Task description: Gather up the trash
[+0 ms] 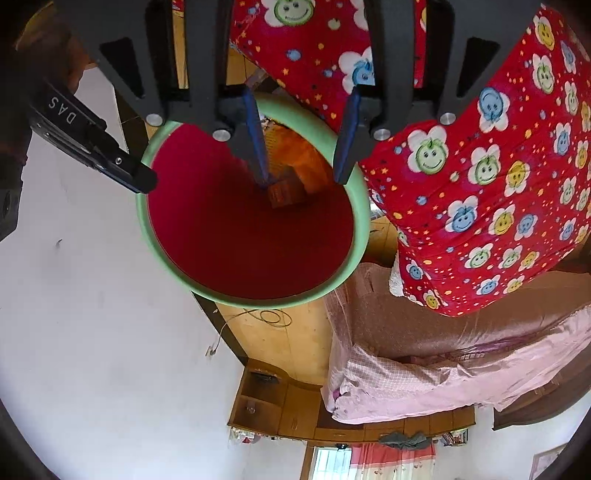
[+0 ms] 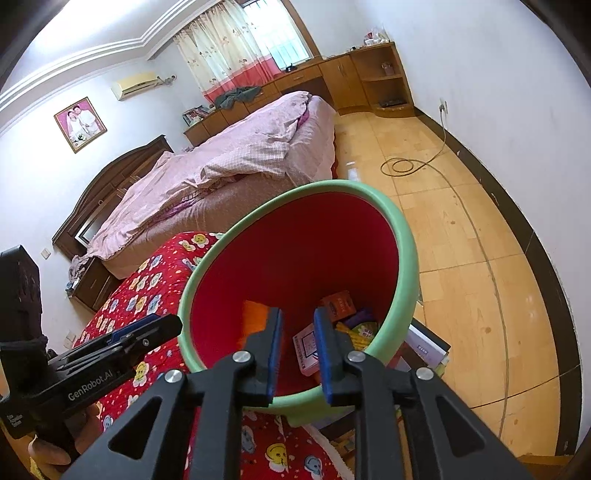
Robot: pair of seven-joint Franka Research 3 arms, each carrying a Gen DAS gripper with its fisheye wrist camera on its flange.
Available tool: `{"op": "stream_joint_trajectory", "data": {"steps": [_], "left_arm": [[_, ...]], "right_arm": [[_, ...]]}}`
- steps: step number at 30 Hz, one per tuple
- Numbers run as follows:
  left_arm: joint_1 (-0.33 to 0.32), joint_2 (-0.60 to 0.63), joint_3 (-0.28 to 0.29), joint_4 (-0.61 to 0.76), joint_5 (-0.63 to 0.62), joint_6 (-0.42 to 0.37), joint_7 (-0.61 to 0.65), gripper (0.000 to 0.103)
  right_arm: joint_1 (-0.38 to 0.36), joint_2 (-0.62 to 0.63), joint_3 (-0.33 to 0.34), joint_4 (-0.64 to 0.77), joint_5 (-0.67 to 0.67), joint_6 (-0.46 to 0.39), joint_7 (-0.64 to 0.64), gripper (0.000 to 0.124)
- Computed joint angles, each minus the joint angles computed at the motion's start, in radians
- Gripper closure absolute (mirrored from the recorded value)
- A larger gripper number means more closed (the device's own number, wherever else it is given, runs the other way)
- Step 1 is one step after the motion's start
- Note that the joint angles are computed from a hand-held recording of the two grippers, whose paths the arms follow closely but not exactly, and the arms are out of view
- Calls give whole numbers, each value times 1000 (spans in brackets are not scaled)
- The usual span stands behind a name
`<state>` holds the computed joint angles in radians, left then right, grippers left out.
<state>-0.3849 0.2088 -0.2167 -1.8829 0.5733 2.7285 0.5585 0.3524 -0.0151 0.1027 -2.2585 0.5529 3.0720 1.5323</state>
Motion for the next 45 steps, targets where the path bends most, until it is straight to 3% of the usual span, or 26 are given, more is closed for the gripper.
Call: {"op": "stream_joint_trajectory", "data": {"steps": [11, 16, 19, 27, 32, 45], "left_arm": [[30, -179, -16, -193, 46, 8, -149, 67], [65, -271, -41, -292, 41, 13, -204, 66], [82, -337, -60, -346, 45, -20, -234, 59], [126, -494, -109, -461, 67, -110, -311, 55], [136, -601, -125, -540, 64, -151, -359, 55], [137, -795, -156, -690, 8, -214, -413, 55]], "right_arm": [[47, -63, 6, -44, 26, 8, -22, 88], [71, -86, 16, -56, 27, 1, -10, 75], [86, -97, 22, -64, 20, 4, -2, 70], [109, -132, 58, -92, -50, 10, 65, 55], [108, -148, 90, -111, -128, 9, 134, 49], [185, -191, 107, -163, -177, 74, 148, 39]]}}
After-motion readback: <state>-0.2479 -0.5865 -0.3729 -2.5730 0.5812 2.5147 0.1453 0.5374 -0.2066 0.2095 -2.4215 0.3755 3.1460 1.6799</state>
